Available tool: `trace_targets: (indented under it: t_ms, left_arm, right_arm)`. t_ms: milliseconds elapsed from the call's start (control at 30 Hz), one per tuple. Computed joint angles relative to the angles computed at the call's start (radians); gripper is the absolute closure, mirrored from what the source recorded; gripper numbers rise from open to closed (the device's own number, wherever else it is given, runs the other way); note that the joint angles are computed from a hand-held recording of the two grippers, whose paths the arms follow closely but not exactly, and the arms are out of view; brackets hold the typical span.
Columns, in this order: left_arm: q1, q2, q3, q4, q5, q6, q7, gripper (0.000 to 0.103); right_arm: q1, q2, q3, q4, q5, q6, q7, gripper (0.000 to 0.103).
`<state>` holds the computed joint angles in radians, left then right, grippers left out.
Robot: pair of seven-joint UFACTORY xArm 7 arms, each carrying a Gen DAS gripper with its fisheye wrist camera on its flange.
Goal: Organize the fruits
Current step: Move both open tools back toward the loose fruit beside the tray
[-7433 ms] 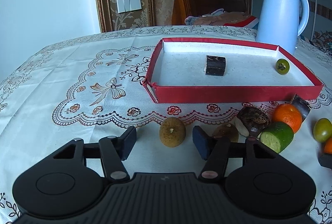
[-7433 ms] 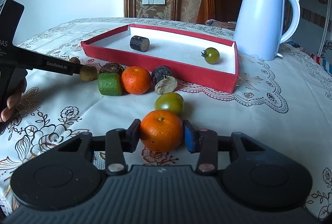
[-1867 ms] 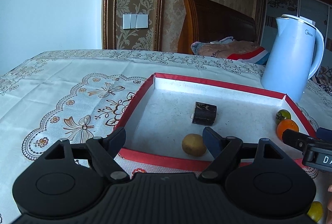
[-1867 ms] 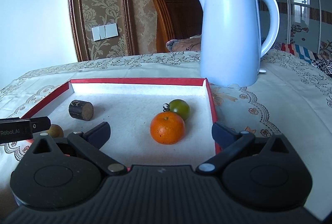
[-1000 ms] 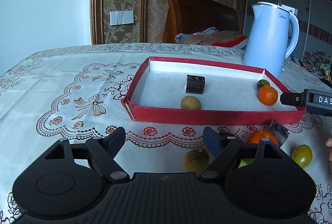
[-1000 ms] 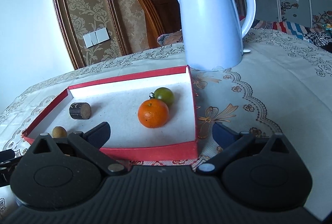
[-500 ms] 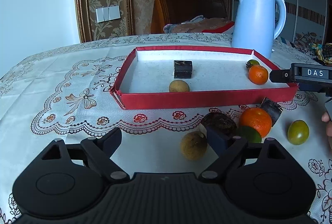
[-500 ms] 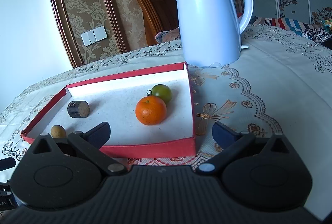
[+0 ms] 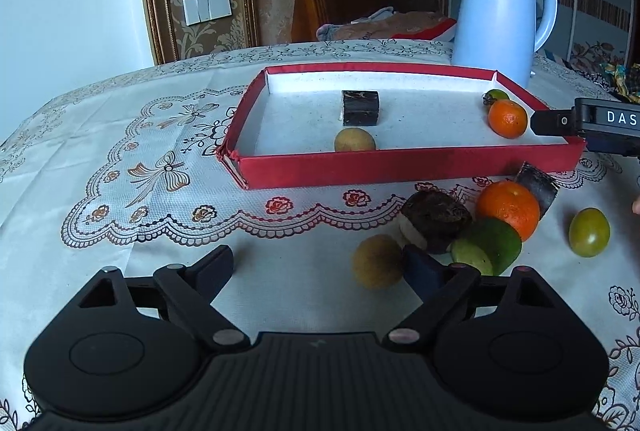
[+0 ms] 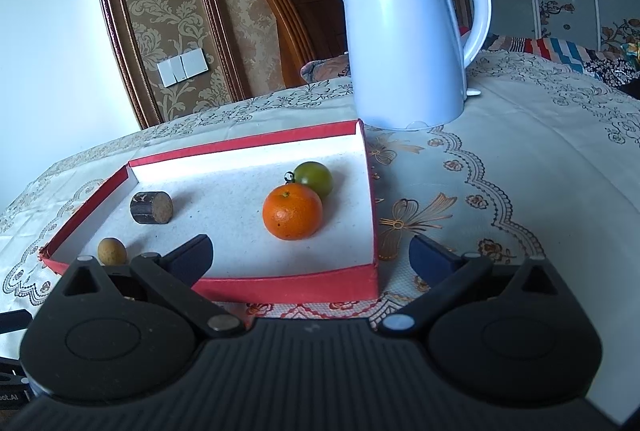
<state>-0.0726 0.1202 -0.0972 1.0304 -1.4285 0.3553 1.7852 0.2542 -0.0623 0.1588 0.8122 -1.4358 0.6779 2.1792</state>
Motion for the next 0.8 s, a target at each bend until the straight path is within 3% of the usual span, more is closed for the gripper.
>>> trace_targets:
  t_ms: [333, 533, 800]
  left_arm:
    - [-0.001, 0.008, -0.005, 0.009, 0.003, -0.006, -0.002, 0.013]
    - [0.000, 0.008, -0.006, 0.008, 0.009, -0.009, -0.008, 0.013]
    - [0.001, 0.010, -0.007, 0.009, 0.020, -0.009, -0.024, 0.012]
  right_arm:
    - [0.002, -0.004, -0.001, -0.004, 0.006, -0.005, -0.019, 0.000]
    - [0.003, -0.147, 0.026, -0.127, 0.003, -0.076, -0.054, 0.000]
    - [0.017, -0.183, 0.101, -0.159, 0.106, -0.076, -0.293, 0.000]
